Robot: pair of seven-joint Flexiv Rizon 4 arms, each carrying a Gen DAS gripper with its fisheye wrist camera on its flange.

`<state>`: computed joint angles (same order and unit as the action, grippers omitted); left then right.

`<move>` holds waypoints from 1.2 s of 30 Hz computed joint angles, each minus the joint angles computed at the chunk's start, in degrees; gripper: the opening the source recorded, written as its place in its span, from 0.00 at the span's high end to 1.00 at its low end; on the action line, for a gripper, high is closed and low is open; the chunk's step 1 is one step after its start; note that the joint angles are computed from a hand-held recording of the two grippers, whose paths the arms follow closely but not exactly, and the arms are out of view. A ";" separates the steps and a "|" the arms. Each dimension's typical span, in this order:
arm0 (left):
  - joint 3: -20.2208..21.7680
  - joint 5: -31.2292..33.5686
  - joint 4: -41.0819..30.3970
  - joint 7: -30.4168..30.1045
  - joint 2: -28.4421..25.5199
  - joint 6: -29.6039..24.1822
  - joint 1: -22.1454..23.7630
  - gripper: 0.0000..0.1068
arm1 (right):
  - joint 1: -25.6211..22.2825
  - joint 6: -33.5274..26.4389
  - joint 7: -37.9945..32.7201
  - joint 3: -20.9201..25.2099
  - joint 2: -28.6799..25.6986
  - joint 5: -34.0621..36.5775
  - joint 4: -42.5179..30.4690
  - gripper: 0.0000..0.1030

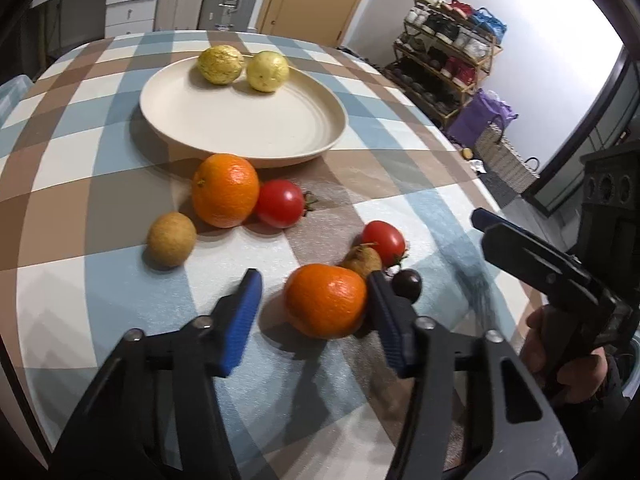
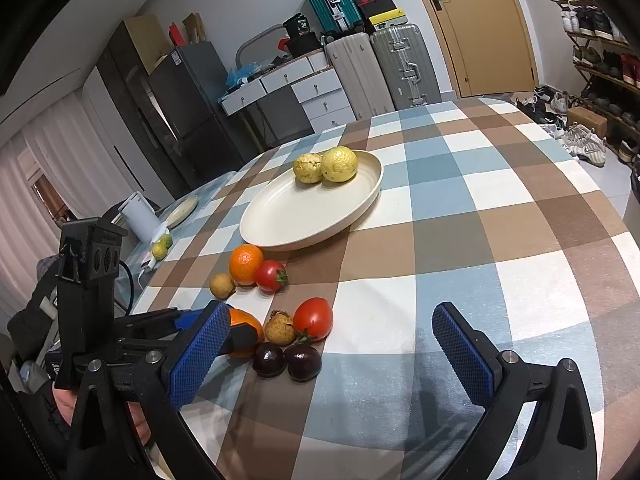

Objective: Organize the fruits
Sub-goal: 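Grasp an orange with the left tool while the right tool grasps another orange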

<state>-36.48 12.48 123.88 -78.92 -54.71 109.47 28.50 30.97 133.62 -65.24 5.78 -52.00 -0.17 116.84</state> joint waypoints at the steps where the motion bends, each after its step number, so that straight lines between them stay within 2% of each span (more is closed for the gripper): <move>1: -0.30 0.33 0.02 0.23 -0.17 -0.09 0.26 0.59 | 0.07 -0.11 -0.08 -0.06 0.05 0.01 -0.01 0.00; 2: -1.01 0.73 0.08 0.57 -0.53 -0.61 0.97 0.63 | 0.13 -0.01 -0.18 -0.09 0.05 0.05 0.00 0.00; 6: -3.63 0.46 0.52 0.95 -2.01 -1.81 3.76 0.63 | 0.26 0.00 -0.22 -0.04 0.06 0.32 0.06 0.00; 12: -5.19 1.41 1.96 0.11 -2.83 0.52 6.99 0.63 | 1.48 -0.73 -0.89 -0.62 1.01 1.47 0.53 0.00; 17: -6.85 4.29 4.21 -0.98 -2.63 2.97 11.61 0.63 | 2.37 -2.35 -1.63 -0.92 2.03 1.79 0.25 0.00; 20: -9.05 6.28 5.70 -1.89 -3.42 3.61 16.18 0.63 | 2.33 -4.20 -1.51 -0.76 2.54 0.93 -0.63 0.00; 26: -9.27 9.24 7.37 -3.71 -2.05 6.57 21.00 0.63 | 0.44 -8.76 0.63 0.98 2.70 -3.01 -3.51 0.00; 29: -9.47 10.20 7.51 -4.11 -1.66 6.17 23.14 0.63 | -1.00 -10.72 1.89 2.41 2.08 -6.42 -5.31 0.00; 33: -9.40 10.90 7.42 -4.33 -2.15 5.77 25.20 0.63 | 0.44 -14.51 2.26 1.41 1.53 -8.33 -8.18 0.00; 36: -10.87 10.89 7.26 -4.08 -4.40 4.13 27.31 0.63 | 0.99 -17.69 2.79 1.23 0.83 -9.76 -10.77 0.00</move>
